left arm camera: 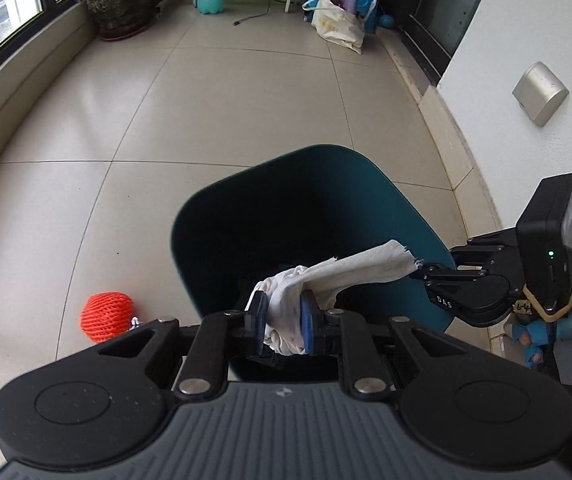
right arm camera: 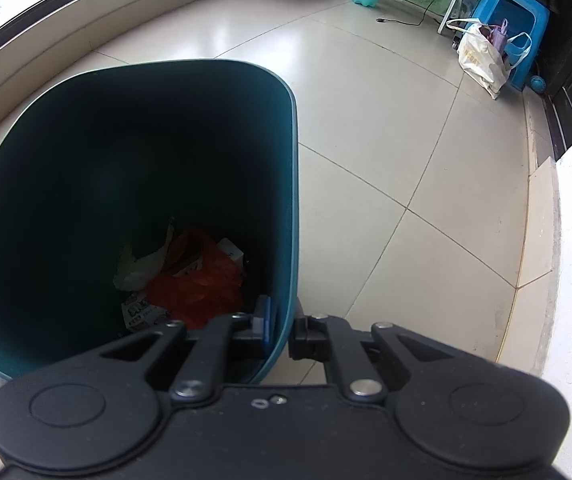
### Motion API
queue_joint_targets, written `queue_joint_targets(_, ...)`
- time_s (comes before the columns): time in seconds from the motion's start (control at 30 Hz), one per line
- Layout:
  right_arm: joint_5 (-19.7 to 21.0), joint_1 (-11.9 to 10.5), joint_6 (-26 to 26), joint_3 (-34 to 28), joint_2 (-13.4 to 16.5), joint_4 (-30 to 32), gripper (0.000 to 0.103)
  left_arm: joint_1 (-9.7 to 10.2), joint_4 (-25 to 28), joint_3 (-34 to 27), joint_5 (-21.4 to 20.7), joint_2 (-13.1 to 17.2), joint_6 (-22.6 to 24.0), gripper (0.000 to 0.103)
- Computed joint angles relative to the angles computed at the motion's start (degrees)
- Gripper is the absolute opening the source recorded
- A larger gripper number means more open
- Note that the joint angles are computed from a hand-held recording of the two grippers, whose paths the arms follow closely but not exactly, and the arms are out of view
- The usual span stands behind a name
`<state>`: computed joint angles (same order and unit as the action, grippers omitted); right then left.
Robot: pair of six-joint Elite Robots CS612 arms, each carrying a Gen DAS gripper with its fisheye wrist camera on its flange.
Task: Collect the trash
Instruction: 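Lift the white tissue and carry it over the wastebasket, then open the left gripper to drop the tissue into the wastebasket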
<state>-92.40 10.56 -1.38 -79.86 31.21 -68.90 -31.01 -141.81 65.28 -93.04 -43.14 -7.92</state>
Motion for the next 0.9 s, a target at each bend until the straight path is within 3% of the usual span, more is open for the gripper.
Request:
queue_joint_targets(0.53,2.2,-0.7,-0.8,-1.0,0.5,-0.2,0.008,-2.55,15.3,-9.3,5.0,7.4,0.5,0.017)
queue_joint_targets(0.6,2.3,-0.8,-1.1,-1.1,0.5,-0.1,0.008,-2.65,16.0,-9.5,5.6,7.5,0.5,0.017)
queue_joint_targets(0.7,2.4,-0.9,-1.1,-1.2,0.5,0.0,0.008,-2.22,17.1,-10.2,3.2,7.9,-0.9,0.018)
queue_joint_targets(0.9,2.3,-0.9,-1.3,-1.1,0.5,0.1,0.008,-1.95,14.2,-8.8,1.6,7.4,-1.4,0.032)
